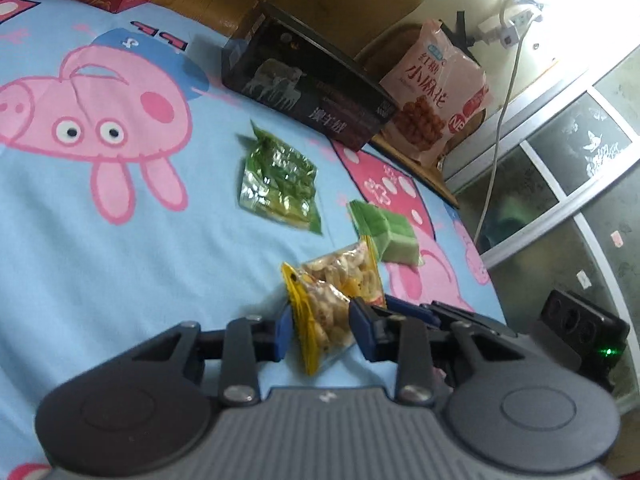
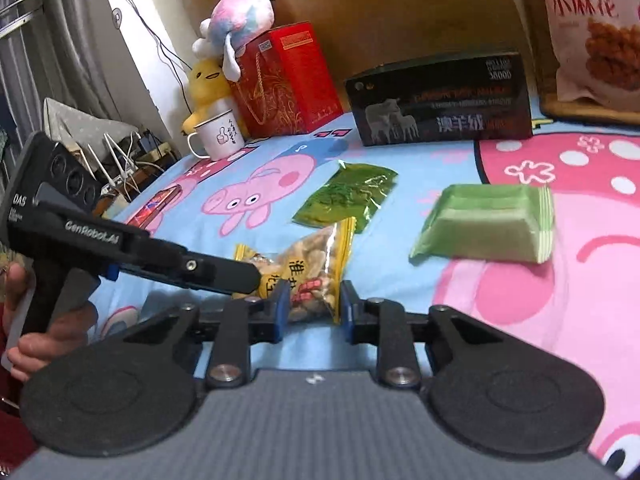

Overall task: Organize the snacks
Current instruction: 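Grasp the yellow peanut bag with the left gripper and lift it, then lower the peanut bag into the black tin and open the left gripper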

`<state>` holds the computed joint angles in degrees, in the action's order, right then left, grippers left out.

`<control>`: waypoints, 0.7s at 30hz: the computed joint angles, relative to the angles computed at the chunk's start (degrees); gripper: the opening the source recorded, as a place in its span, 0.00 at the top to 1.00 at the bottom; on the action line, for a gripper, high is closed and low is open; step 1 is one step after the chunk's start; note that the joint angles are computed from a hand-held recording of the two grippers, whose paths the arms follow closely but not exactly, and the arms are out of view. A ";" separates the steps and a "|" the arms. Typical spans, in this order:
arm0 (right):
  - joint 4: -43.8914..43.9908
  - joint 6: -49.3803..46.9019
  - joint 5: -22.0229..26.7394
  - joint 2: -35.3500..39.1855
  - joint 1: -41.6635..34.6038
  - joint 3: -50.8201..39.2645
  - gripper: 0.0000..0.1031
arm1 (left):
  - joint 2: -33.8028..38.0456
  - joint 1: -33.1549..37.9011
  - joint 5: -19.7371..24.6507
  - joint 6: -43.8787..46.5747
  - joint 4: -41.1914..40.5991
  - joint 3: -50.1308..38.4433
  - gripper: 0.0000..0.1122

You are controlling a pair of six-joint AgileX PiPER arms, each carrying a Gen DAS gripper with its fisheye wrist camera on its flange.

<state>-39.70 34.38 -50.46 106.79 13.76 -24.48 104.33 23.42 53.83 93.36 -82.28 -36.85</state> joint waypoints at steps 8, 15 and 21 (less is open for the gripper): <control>0.21 1.47 -0.94 -1.59 -0.88 -1.56 0.76 | -2.41 -3.03 -0.44 -2.98 -0.62 -4.72 0.73; -1.75 6.12 2.83 -2.32 -3.14 -8.65 0.77 | 0.53 -8.78 -3.11 -9.55 -0.33 -16.50 0.73; -0.67 6.81 6.49 -1.10 -4.23 -17.92 0.77 | 4.28 -14.12 -7.67 -15.72 0.16 -29.40 0.73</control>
<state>-40.37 41.20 -43.97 105.69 9.52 -42.39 108.61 9.30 46.16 77.64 -82.12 -66.25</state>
